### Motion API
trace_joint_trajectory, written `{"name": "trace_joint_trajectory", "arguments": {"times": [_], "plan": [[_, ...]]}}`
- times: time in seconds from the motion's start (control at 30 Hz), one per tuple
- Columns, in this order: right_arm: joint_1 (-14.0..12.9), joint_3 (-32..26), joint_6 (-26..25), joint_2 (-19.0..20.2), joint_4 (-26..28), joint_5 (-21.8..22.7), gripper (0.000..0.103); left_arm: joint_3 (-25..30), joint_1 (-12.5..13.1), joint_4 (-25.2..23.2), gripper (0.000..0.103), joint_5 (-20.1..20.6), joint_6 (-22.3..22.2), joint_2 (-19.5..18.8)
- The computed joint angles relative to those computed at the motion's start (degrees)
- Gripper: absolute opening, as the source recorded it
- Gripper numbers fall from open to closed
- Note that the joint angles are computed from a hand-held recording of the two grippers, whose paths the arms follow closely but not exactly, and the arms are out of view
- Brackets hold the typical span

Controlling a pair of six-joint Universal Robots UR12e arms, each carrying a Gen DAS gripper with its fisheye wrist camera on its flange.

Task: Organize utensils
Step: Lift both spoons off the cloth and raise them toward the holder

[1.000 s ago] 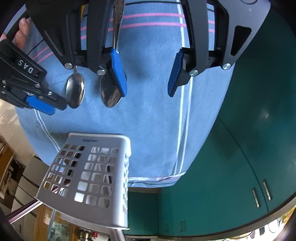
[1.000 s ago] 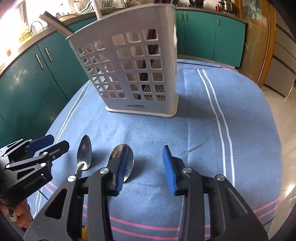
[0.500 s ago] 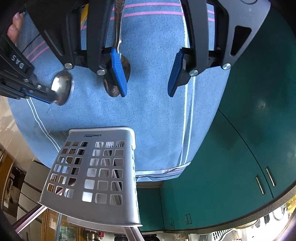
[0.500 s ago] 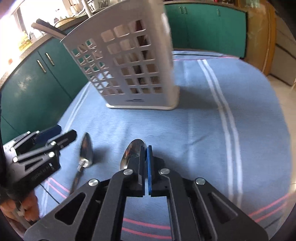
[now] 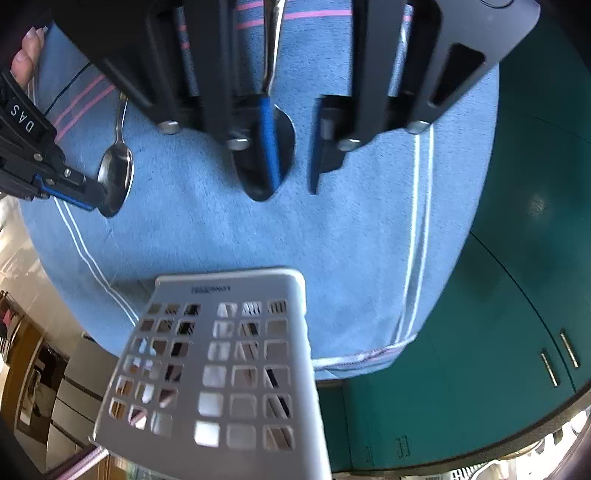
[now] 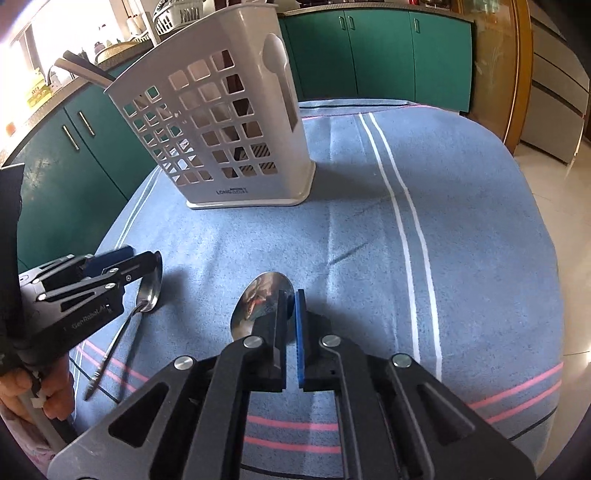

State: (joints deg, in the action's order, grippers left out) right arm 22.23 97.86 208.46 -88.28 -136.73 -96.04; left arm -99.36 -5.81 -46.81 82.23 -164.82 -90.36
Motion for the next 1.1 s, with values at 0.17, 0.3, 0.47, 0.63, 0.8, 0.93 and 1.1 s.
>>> {"name": "trace_joint_trajectory", "arguments": {"times": [0.17,0.3,0.47,0.63,0.8,0.93,1.1], "plan": [[0.32,-0.20,-0.20,-0.02,0.33,-0.56,0.004,-0.83,-0.04,1.84,0.003,0.43,0.13,0.66],[0.31,-0.01,-0.09,-0.21,0.37,-0.49,0.004,-1.27,0.45,2.39,0.002,0.00,-0.20,1.68],[0.37,-0.11,0.14,-0.17,1.14,-0.28,0.007,-1.06,2.03,1.74,0.005,-1.54,-1.10,2.03],[0.50,-0.03,0.54,-0.43,1.89,-1.19,0.019,-0.51,4.47,0.49,0.029,-3.76,-1.91,1.70],[-0.30,0.68,0.47,-1.07,0.82,0.41,0.024,0.75,6.47,-4.49,0.034,-12.52,0.77,1.28],[-0.83,0.54,-0.39,-0.91,-0.36,2.13,0.024,0.98,4.64,-4.30,0.039,-11.90,4.45,0.96],[-1.34,-0.40,-3.45,-0.06,-0.54,4.09,0.026,1.59,3.38,-5.24,0.040,-12.48,6.78,0.00]]}}
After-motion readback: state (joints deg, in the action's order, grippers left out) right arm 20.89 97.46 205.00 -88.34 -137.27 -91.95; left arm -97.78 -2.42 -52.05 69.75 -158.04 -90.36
